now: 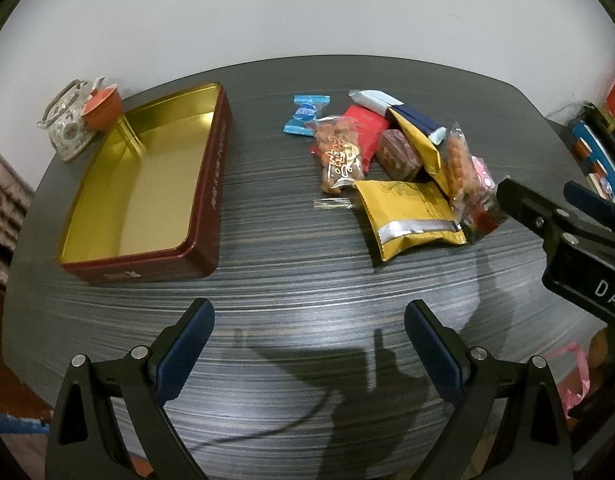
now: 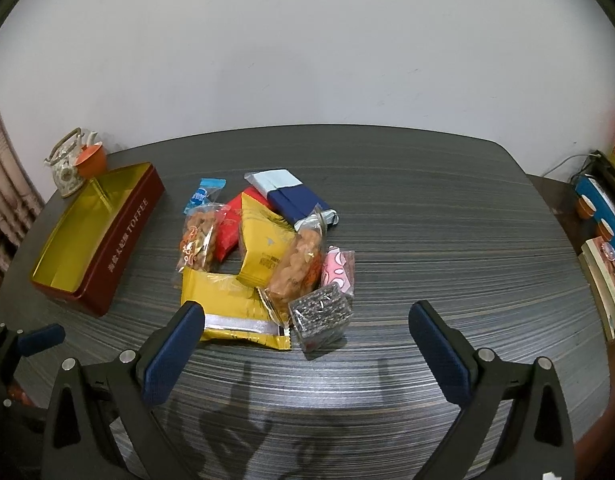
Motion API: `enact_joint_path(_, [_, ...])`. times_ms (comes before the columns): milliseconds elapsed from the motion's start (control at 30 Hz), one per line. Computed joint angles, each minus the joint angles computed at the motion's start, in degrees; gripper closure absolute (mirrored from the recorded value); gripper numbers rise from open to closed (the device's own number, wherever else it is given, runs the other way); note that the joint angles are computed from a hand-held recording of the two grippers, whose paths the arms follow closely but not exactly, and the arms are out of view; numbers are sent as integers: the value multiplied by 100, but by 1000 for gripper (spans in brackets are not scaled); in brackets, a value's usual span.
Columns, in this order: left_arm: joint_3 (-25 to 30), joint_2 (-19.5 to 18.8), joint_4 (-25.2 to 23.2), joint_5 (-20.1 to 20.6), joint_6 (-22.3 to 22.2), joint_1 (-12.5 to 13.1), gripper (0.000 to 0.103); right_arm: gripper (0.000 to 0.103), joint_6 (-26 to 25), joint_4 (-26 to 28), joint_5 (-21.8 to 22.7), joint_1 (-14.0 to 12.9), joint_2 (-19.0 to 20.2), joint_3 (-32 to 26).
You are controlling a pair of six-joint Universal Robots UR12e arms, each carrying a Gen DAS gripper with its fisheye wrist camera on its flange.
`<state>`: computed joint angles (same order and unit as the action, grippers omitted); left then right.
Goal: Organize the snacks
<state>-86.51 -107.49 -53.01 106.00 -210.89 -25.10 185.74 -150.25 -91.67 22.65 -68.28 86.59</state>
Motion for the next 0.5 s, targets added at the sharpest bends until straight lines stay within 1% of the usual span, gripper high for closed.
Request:
enact_joint_path(133, [-11, 4, -43, -19, -73, 20, 7, 4, -12, 36, 35, -8, 4, -1])
enact_joint_path(300, [-32, 15, -67, -46, -135, 47, 7, 11, -30, 128, 123, -27, 13, -17])
enact_joint_path(500, [-59, 26, -117, -75, -221, 78, 7, 14, -4, 194, 194, -50, 18, -19])
